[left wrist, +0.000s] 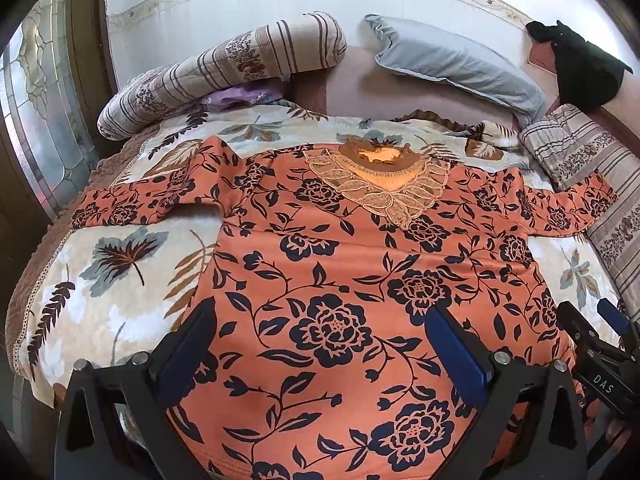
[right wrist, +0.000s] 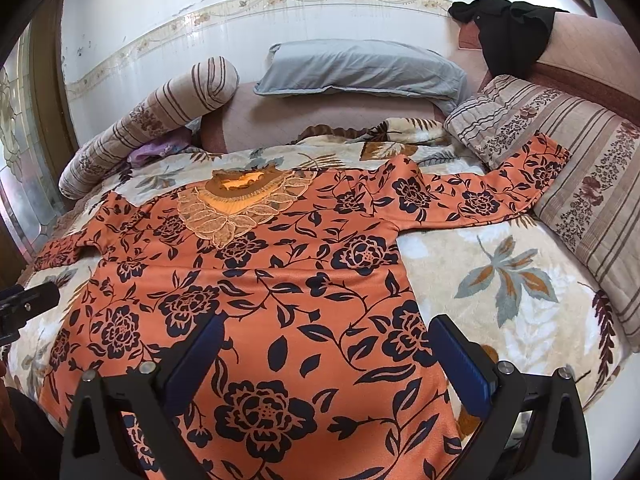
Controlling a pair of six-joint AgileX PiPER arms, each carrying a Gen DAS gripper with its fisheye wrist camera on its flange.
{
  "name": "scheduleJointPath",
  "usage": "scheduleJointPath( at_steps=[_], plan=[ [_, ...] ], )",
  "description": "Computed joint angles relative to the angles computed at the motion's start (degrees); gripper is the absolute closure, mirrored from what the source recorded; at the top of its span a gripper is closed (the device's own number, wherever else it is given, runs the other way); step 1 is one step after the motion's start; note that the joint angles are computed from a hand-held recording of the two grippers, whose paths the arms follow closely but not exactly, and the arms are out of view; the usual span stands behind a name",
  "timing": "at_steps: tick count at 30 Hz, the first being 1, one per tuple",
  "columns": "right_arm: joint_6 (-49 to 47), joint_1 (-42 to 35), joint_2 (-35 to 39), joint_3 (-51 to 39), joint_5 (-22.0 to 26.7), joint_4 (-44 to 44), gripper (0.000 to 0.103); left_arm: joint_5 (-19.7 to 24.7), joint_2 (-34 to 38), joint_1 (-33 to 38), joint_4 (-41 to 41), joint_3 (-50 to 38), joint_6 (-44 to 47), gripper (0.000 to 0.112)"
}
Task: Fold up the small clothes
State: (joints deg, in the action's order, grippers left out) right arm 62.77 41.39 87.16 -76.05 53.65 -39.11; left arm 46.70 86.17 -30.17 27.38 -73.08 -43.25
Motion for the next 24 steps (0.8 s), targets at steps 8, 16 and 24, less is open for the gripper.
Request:
scheduleJointPath(
  at_steps=[8, 16, 24],
  plan=[
    [0.01, 0.33, 0.24, -0.31, 0.2, -0.54, 0.0, -0.17, 0.23, 0.29, -0.59, -0.13, 0.61, 0.009],
    [0.07, 0.32, 0.34, -0.26, 0.2, -0.61, 0.0, -0.08, 0.64, 0.49, -1.34, -0.63, 1.22, 0.009],
    [-0.08, 1.06, 0.63, -0.78, 0.88, -1.62, 0.0, -0.3, 0.73, 0.96, -2.06, -0.7, 2.0, 0.009]
  ],
)
